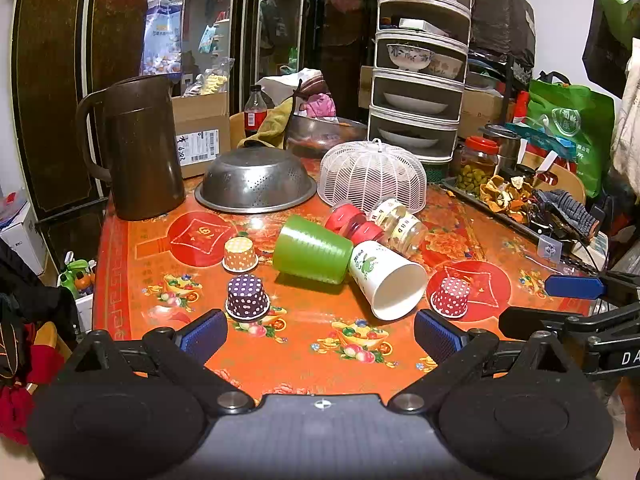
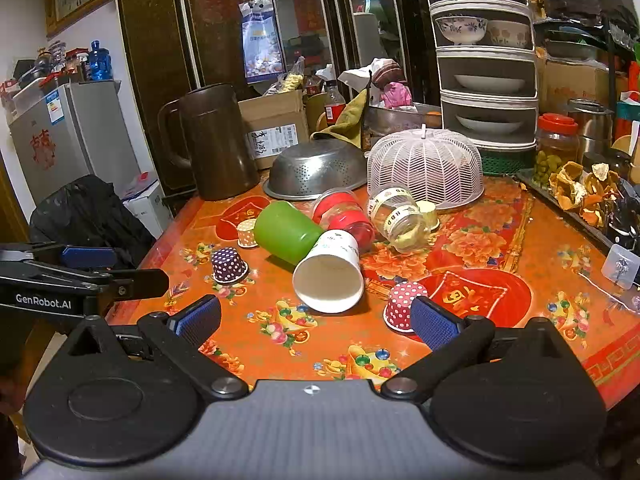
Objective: Flip cup upright
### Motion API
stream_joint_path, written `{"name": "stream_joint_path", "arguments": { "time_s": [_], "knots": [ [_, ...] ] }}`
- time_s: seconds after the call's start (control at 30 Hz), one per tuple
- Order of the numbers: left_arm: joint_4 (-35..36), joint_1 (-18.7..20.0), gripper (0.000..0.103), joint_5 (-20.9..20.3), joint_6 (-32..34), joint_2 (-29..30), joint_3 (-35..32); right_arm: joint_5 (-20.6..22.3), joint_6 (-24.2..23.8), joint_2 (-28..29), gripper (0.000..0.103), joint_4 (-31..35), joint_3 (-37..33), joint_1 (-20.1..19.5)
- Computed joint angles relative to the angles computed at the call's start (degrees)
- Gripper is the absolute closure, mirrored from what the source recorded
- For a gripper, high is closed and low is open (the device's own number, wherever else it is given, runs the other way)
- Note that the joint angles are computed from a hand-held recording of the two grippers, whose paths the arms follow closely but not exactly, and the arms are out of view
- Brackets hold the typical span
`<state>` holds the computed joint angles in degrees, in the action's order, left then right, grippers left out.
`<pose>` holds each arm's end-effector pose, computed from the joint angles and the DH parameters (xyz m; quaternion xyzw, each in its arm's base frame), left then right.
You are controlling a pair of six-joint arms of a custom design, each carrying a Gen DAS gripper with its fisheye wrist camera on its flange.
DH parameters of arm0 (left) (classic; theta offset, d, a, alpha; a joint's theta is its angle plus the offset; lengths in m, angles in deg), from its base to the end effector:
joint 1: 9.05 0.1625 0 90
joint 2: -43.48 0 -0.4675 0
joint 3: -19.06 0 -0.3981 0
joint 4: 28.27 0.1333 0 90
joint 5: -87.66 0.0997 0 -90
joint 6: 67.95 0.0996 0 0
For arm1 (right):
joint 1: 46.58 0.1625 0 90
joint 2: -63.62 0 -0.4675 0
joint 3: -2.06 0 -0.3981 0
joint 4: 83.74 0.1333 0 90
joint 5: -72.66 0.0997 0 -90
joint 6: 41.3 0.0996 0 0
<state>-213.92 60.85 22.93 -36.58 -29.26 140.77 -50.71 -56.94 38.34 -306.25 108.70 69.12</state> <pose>-0.0184 -0.5619 0.3194 0.3110 0.8447 -0.3650 0.2378 0.3352 -0.5155 -0.0060 0.1890 -0.8522 0.4346 0.2217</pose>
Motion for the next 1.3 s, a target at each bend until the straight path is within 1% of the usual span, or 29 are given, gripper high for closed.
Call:
{"name": "stream_joint_path", "arguments": {
  "time_s": [0.5,1.1,1.2,1.27,1.3],
  "knots": [
    [0.3,0.0,0.002,0.1,-0.1,0.3,-0.2,0.5,0.6,-0.2,0.001,0.5,-0.1,-0.5],
    [2.9,1.8,0.002,-1.5,0.5,3.6,-4.9,0.7,0.6,0.1,0.001,4.0,-2.8,-1.8],
    [3.3,2.1,0.002,-1.7,0.8,4.1,-5.7,0.9,-1.2,-0.1,0.001,5.6,-4.4,-2.3],
    [3.5,2.4,0.002,-2.0,1.0,4.3,-6.1,1.3,-2.7,-0.9,0.001,8.5,-6.5,-3.0],
    [3.4,2.7,0.002,-2.4,1.1,4.3,-6.3,1.7,-4.3,-1.4,0.001,10.3,-7.9,-3.6]
  ]
}}
